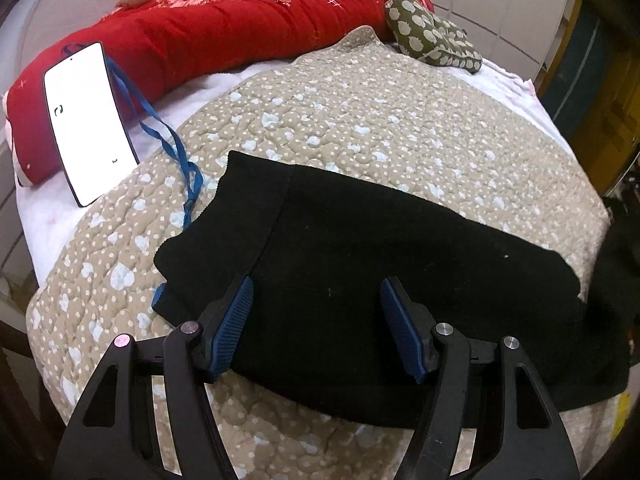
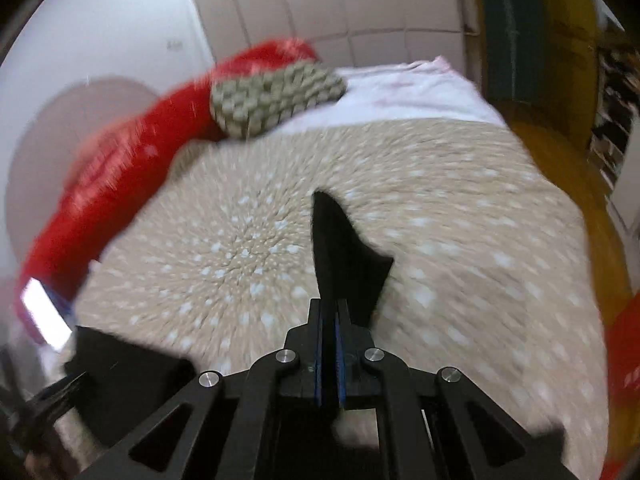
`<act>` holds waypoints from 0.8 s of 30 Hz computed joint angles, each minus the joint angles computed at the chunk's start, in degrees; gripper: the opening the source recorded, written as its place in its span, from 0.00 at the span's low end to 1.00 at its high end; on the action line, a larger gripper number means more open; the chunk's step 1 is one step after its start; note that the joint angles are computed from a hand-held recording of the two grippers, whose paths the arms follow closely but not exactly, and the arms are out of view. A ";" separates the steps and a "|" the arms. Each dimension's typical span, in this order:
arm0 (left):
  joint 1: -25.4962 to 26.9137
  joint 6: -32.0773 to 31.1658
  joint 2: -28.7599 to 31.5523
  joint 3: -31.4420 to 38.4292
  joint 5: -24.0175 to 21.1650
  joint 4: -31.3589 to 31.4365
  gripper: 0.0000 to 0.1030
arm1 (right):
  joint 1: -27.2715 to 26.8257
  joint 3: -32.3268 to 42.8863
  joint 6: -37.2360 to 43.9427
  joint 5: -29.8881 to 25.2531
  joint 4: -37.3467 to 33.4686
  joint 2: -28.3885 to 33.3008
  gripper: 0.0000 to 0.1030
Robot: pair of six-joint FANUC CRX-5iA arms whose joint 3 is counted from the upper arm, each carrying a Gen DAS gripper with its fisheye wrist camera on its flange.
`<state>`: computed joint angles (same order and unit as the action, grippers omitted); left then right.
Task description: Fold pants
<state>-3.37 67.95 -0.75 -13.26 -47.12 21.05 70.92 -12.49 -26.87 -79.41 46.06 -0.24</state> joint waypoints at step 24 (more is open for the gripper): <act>-2.46 0.76 -0.81 -0.24 -0.74 0.83 0.64 | 23.64 -11.12 -30.53 -19.18 -1.08 -7.36 0.04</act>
<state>-5.83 68.71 -1.56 -13.50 -47.86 21.89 94.56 -23.61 -57.40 -98.59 44.98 -7.60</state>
